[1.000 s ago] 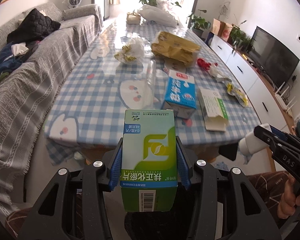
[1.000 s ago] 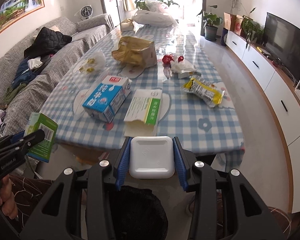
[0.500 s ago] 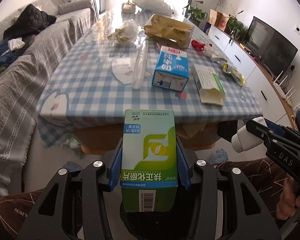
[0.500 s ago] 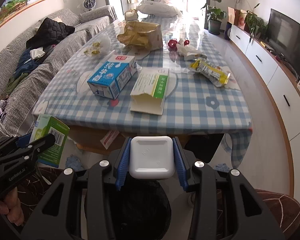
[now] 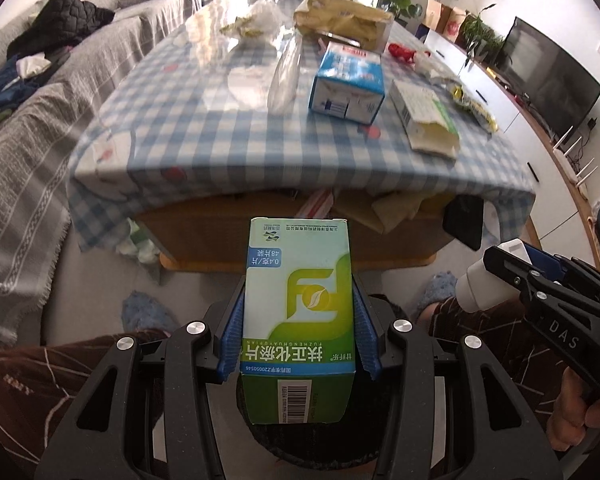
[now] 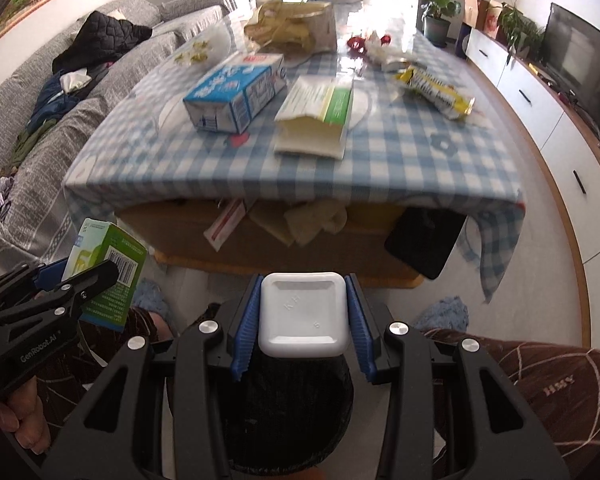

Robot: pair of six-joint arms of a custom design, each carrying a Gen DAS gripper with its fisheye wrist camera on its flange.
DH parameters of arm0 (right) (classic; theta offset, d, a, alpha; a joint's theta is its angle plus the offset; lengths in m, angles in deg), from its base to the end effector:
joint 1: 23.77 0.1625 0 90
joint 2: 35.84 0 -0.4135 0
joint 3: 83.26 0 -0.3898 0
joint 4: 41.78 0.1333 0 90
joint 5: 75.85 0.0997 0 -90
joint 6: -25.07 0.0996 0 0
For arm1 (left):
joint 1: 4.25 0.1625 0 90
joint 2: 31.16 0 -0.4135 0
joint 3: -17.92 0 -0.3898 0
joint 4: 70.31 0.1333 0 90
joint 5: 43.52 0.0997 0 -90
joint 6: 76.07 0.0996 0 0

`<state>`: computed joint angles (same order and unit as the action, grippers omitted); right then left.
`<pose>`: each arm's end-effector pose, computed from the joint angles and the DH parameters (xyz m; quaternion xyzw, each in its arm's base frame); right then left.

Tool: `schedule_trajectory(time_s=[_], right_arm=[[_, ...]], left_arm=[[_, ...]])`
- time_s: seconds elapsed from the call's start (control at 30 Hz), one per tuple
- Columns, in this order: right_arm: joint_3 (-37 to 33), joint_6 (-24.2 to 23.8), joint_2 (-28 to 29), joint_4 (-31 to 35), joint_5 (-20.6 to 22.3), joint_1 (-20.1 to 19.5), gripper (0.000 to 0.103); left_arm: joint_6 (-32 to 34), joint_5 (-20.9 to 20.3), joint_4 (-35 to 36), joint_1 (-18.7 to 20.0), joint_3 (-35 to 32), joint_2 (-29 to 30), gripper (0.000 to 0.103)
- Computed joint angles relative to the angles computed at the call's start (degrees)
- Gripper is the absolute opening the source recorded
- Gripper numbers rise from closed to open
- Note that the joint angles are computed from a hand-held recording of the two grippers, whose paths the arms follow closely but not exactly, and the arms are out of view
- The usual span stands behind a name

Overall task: Collect trash
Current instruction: 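Carry the green box and white bottle down toward the black trash bin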

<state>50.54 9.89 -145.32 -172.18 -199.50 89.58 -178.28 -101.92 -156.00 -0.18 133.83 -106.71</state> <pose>0.2049 -0.2776 0.3397 0.2745 -0.9081 0.1540 0.2763 -0.3973 -0.2142 0.1801 -0.0236 0.8957 -0.2772 0.3469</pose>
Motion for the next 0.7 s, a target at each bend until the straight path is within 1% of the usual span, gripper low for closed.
schedule_trajectory(time_s=[0.3, 0.7], right_arm=[[1.63, 0.76, -0.60, 1.35, -0.46, -1.00, 0.039], [3.97, 2.50, -0.79, 2.34, -1.80, -2.38, 0.039]], left_arm=[[-0.11, -2.67, -2.74, -0.17, 1.97, 0.68, 0.046], [1.62, -5.93, -8.01, 0.97, 4.32, 2.89, 0.046]])
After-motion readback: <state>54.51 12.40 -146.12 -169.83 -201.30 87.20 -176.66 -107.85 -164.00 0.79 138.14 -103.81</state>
